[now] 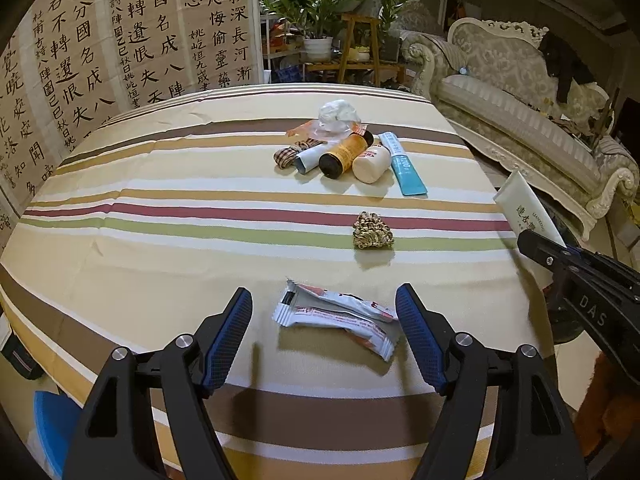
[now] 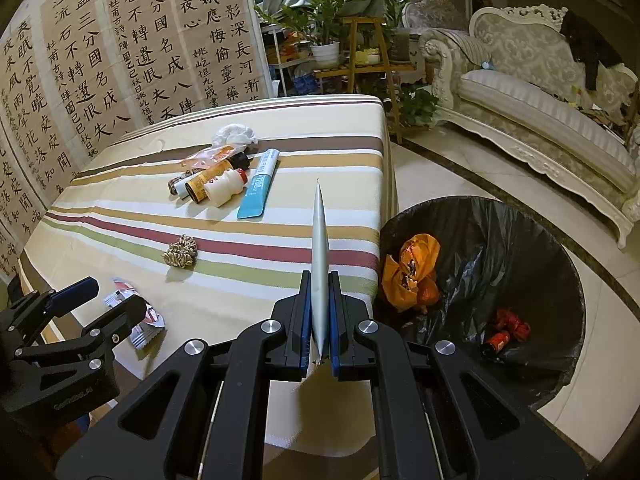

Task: Collect trash
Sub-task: 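Carry the silver rod toward the bin with the right tool while the left tool approaches the wrapper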

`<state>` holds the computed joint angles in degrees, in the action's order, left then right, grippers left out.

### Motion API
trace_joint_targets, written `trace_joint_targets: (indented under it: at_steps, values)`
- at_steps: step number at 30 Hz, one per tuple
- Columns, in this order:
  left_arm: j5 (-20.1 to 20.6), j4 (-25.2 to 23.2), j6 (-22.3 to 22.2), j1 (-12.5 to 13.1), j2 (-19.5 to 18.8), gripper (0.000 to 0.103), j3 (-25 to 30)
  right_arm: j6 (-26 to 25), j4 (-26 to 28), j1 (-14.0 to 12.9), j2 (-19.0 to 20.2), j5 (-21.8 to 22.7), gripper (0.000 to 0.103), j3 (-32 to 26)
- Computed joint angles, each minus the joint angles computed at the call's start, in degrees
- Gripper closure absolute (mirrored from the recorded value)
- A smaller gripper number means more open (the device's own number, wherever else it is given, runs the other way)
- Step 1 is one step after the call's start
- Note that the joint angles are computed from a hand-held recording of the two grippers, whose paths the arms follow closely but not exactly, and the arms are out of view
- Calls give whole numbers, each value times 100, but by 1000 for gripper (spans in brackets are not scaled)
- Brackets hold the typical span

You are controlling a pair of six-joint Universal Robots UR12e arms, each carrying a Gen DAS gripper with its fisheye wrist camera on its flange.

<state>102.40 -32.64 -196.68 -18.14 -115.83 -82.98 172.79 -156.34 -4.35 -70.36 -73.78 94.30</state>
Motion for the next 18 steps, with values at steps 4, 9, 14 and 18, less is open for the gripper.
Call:
trace_joint_targets:
  at_steps: [4,9,14,18]
  values:
    - [-1,38,-13,-17,21,29,-19,-2,-14,-7,-14,7,96,13]
    - [21,-23,-160,-35,70,29,-64,28,-64,-32,-40,46,96,49]
    - [124,68,-240,-57,162,29,-189,58,-133,-52,-84,83,96,109]
    - [251,36,-327,-30,247,29,-314,75,-165,-59,-101,109,96,126]
